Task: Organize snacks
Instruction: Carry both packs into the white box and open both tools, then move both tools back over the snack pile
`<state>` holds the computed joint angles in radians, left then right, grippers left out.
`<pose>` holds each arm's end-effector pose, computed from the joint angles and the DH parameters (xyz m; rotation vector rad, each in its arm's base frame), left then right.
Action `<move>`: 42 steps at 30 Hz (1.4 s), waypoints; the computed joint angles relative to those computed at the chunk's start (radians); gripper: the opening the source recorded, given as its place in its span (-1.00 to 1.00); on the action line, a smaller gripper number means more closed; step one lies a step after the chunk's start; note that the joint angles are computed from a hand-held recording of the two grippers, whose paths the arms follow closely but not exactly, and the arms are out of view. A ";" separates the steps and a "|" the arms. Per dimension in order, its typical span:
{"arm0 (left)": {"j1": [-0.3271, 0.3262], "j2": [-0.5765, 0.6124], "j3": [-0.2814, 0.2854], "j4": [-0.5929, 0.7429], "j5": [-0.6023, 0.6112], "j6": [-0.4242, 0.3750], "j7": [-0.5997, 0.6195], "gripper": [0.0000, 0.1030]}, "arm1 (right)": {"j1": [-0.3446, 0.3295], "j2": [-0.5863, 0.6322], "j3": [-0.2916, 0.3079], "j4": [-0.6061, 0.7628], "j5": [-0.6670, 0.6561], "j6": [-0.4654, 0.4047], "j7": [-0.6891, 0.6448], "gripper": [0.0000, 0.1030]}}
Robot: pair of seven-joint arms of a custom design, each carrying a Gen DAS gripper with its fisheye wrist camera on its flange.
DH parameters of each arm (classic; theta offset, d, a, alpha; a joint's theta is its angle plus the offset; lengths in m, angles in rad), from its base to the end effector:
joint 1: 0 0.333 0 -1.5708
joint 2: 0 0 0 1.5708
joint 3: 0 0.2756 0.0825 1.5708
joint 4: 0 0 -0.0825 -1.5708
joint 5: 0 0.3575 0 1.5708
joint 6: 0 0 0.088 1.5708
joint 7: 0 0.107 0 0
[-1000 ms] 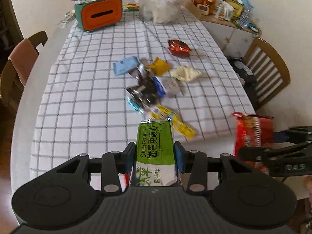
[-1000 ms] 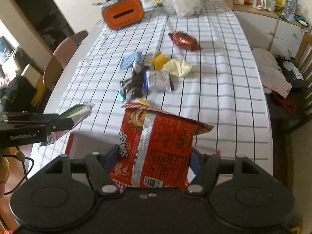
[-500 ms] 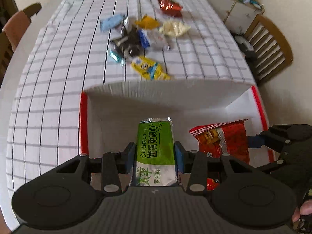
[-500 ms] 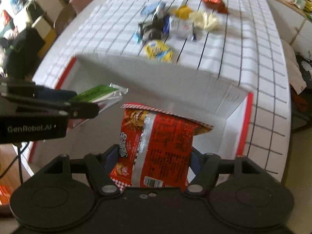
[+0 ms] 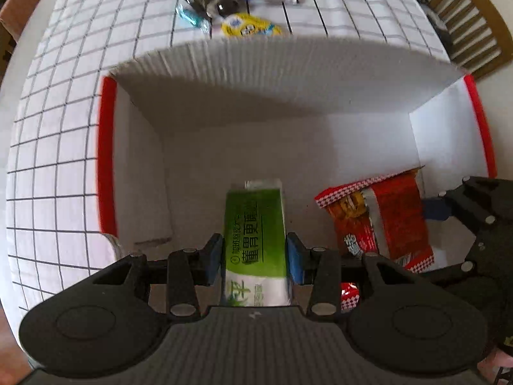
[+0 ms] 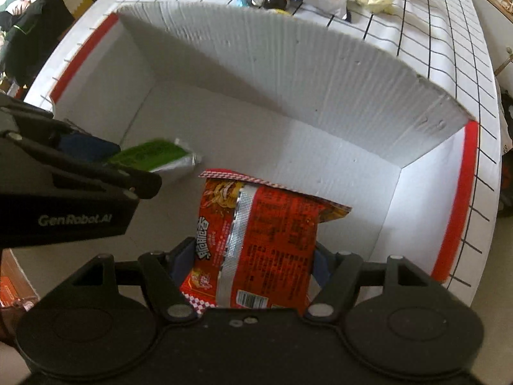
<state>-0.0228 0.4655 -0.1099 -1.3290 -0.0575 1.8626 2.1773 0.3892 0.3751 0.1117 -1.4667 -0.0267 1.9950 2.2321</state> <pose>0.6545 -0.0786 0.4444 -1.3039 2.8449 -0.1974 0.5733 0.3007 0.4519 -1.9335 2.2756 -0.0252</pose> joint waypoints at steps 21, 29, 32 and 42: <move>0.054 -0.144 -0.011 -0.149 -0.123 0.132 0.113 -0.20 | -0.002 -0.187 0.004 -0.211 0.000 0.150 0.090 0.51; 0.069 -0.176 -0.014 -0.151 -0.199 0.196 0.155 -0.07 | -0.015 -0.234 -0.008 -0.224 -0.061 0.207 0.117 0.60; 0.072 -0.177 -0.016 -0.140 -0.223 0.211 0.160 0.03 | -0.019 -0.248 -0.011 -0.220 -0.084 0.216 0.124 0.63; 0.079 -0.135 -0.025 -0.053 -0.276 0.285 0.186 0.44 | -0.039 -0.222 -0.031 -0.141 -0.168 0.228 0.135 0.82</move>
<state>0.0557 0.3303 -0.1354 -1.3816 -0.3339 2.1478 2.3638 0.3499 0.1531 0.0809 -1.6075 -0.1950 2.2233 2.3674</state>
